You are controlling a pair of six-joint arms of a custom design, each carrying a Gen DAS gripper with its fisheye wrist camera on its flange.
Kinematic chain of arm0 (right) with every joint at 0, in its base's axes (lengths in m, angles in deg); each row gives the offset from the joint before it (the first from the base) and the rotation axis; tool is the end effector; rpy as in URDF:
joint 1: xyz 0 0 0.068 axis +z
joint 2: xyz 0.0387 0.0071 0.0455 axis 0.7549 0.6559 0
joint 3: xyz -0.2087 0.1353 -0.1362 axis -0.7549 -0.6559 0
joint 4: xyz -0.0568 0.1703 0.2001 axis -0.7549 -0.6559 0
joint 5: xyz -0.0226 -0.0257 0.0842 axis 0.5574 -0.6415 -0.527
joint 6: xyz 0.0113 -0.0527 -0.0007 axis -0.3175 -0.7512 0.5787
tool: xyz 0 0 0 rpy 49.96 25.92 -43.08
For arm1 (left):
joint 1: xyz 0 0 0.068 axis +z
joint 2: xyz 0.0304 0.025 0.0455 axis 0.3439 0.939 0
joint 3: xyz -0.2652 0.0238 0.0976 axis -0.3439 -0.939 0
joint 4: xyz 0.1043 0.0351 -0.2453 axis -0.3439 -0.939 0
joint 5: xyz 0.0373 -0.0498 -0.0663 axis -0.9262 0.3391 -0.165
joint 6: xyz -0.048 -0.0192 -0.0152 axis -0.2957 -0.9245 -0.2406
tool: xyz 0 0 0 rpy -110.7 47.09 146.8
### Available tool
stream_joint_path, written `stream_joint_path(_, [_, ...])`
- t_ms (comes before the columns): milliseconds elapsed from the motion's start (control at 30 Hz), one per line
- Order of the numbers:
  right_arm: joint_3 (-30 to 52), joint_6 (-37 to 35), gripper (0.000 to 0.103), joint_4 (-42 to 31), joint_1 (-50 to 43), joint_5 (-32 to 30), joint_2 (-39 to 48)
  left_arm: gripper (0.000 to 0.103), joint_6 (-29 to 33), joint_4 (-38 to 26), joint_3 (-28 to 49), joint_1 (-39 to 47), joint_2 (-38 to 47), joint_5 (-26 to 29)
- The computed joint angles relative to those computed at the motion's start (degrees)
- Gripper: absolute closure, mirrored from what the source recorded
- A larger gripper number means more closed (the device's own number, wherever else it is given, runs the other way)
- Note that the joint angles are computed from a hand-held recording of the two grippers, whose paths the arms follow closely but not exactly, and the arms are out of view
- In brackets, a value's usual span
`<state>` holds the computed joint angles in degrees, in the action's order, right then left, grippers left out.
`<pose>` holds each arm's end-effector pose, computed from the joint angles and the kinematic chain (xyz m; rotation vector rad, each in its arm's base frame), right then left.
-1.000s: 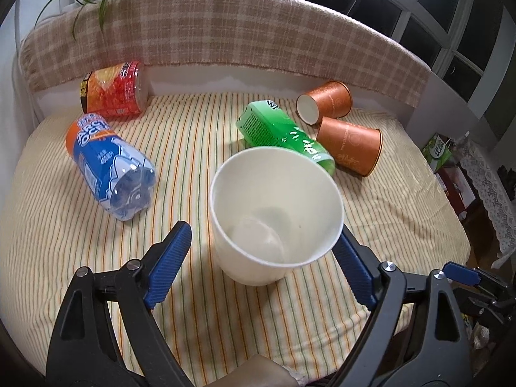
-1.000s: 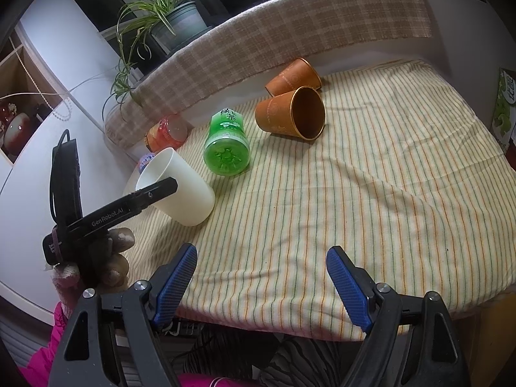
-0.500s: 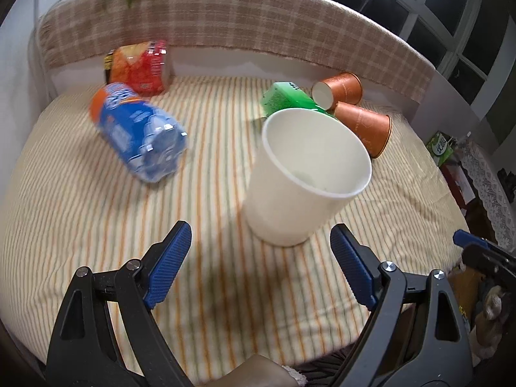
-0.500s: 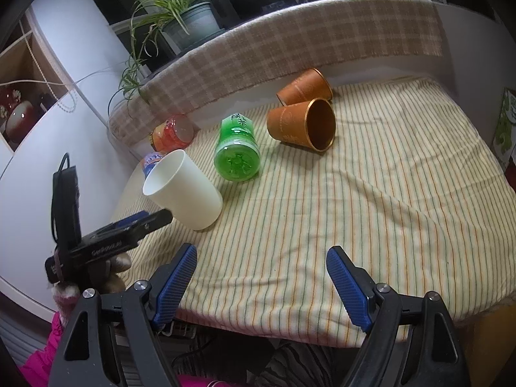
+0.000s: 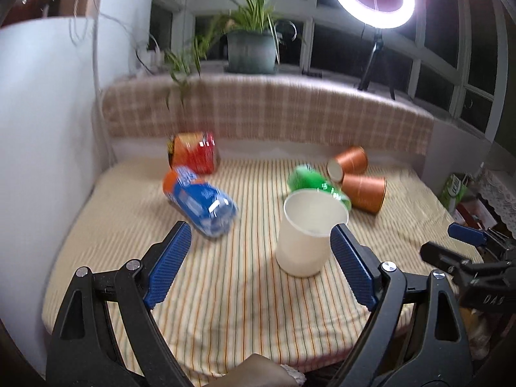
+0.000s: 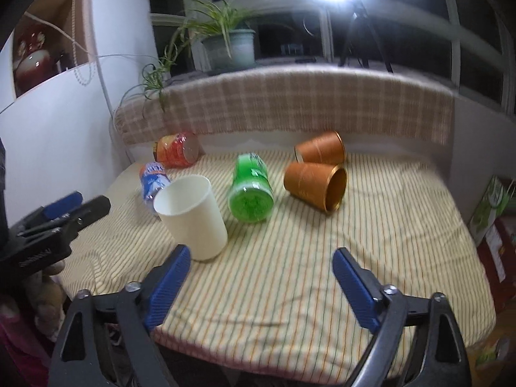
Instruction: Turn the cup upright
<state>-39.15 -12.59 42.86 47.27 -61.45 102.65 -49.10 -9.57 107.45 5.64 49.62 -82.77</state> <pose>0.2758 0.0005 0.2511 -0.1897 2.2572 0.2258 0.2659 -0.0643 0.2564 0.0142 2.1315 -0.1226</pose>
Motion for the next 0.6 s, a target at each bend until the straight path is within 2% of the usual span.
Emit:
stream_joint_path(67, [-0.2, 0.6, 0.003, 1.1, 0.6, 0.7, -0.3, 0.000, -0.1, 0.9, -0.5, -0.1, -1.2, -0.3])
stream_joint_path(167, [-0.4, 1.3, 0.000, 2.4, 1.4, 1.9, -0.4, 0.000, 0.2, 2.1, -1.3, -0.9, -2.4, -2.2])
stream_joint_path(600, [-0.9, 2.7, 0.000, 4.1, 1.1, 3.3, -0.5, 0.000, 0.3, 1.5, -1.1, -1.5, -3.1, -3.1])
